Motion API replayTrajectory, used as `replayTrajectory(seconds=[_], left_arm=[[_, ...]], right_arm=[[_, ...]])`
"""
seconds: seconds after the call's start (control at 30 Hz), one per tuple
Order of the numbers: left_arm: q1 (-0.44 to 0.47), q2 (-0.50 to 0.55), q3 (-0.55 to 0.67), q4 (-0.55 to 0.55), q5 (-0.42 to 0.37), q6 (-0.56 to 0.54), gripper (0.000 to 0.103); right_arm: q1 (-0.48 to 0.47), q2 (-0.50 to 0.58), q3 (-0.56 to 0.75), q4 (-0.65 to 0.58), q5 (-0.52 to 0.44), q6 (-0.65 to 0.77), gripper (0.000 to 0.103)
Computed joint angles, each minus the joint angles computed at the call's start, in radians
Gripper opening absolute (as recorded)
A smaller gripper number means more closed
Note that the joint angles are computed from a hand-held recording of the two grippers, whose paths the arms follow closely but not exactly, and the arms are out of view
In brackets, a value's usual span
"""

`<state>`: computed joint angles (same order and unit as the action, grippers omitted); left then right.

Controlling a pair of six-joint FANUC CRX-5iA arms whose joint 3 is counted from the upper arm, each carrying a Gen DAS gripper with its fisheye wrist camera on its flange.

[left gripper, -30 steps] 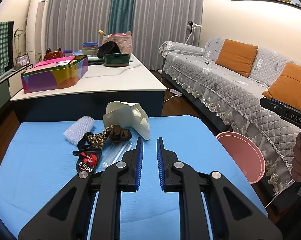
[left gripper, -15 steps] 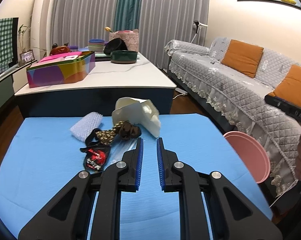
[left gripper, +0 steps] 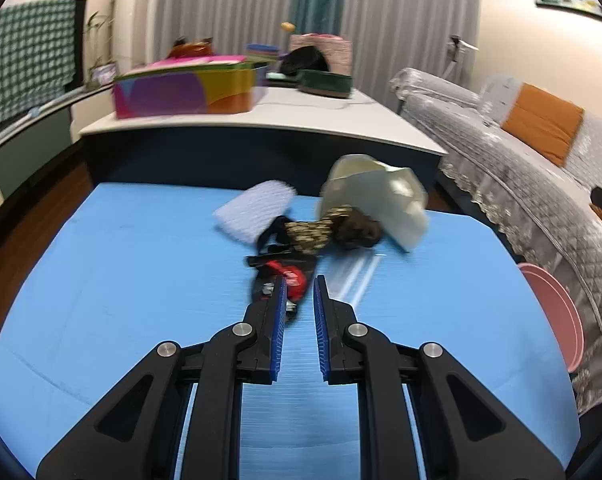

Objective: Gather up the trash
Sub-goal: 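Grasp the red-black packet with the left gripper while the right gripper grasps the white plastic bag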

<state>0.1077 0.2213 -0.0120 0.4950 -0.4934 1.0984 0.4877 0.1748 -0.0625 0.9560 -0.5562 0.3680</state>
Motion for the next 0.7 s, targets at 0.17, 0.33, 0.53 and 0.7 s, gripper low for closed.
replayTrajectory(seconds=[0.17, 0.33, 0.53, 0.7], left_arm=[[0.02, 0.027, 0.035, -0.052, -0.024, 0.069, 0.014], [0.02, 0.063, 0.064, -0.052, -0.056, 0.083, 0.014], [0.015, 0.112, 0.116, -0.058, -0.093, 0.107, 0.03], [0.013, 0.149, 0.162, -0.093, -0.125, 0.164, 0.046]], right_arm=[[0.018, 0.062, 0.061, -0.049, 0.008, 0.063, 0.057], [0.034, 0.128, 0.124, -0.078, 0.018, 0.122, 0.057], [0.055, 0.218, 0.249, -0.259, 0.012, 0.305, 0.058], [0.064, 0.304, 0.378, -0.379, -0.036, 0.424, 0.066]])
